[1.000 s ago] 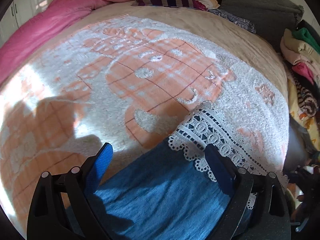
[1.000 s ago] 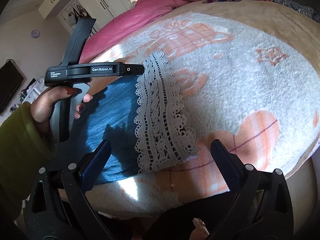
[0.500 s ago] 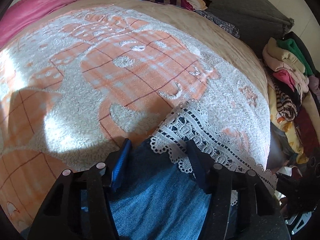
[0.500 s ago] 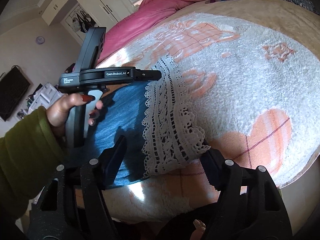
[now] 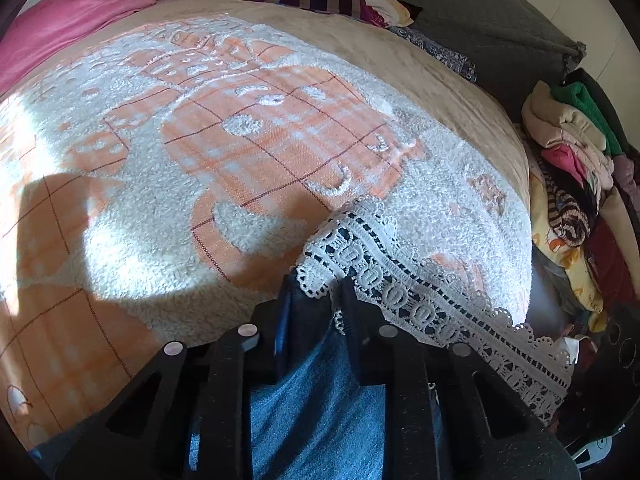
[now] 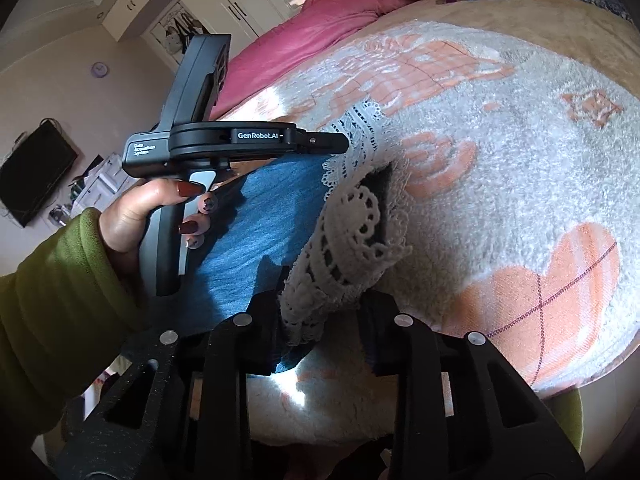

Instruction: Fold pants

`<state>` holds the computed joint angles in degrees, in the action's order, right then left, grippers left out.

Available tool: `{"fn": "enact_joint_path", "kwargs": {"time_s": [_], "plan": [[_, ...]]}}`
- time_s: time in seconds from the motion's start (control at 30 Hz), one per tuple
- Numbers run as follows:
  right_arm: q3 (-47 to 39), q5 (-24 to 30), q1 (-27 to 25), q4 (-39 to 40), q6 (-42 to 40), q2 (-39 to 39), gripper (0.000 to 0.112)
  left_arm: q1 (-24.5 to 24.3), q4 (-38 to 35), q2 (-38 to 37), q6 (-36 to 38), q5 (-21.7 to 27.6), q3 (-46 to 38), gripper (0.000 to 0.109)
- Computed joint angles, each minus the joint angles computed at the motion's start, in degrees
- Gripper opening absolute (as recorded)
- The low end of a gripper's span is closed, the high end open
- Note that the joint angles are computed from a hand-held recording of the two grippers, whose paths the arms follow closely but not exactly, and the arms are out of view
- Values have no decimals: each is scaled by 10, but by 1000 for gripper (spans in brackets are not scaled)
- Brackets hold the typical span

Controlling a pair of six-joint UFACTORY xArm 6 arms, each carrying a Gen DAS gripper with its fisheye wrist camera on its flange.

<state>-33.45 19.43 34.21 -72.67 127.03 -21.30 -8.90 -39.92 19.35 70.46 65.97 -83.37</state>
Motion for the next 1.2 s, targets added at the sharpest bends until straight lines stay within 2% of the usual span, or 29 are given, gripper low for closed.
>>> {"fn": "enact_joint_path", "kwargs": {"time_s": [0.13, 0.33, 0.53, 0.7, 0.83, 0.9, 0.97, 1.07, 1.2], "plan": [[-22, 21, 11, 12, -45, 7, 22, 18, -25, 3, 7, 33, -13, 15], [-73, 66, 46, 41, -132, 25, 22, 67, -84, -1, 20, 99, -36, 15], [-161, 80, 72, 61, -234, 89, 22, 132, -135, -5, 42, 138, -54, 15], [-253, 64, 84, 111, -355, 183, 22, 186, -146, 10, 45, 150, -70, 15], [-318, 68, 101, 191, -471, 264, 22, 213, -123, 23, 9, 111, -70, 16], [-349, 81, 112, 241, -534, 303, 22, 236, -128, 30, -8, 106, -74, 19], [-363, 90, 121, 257, -560, 321, 22, 259, -142, 37, -23, 116, -83, 25], [-378, 115, 132, 256, -582, 331, 26, 300, -169, 57, -55, 152, -109, 42], [-390, 147, 144, 244, -593, 335, 27, 337, -194, 91, -113, 220, -147, 52]]}}
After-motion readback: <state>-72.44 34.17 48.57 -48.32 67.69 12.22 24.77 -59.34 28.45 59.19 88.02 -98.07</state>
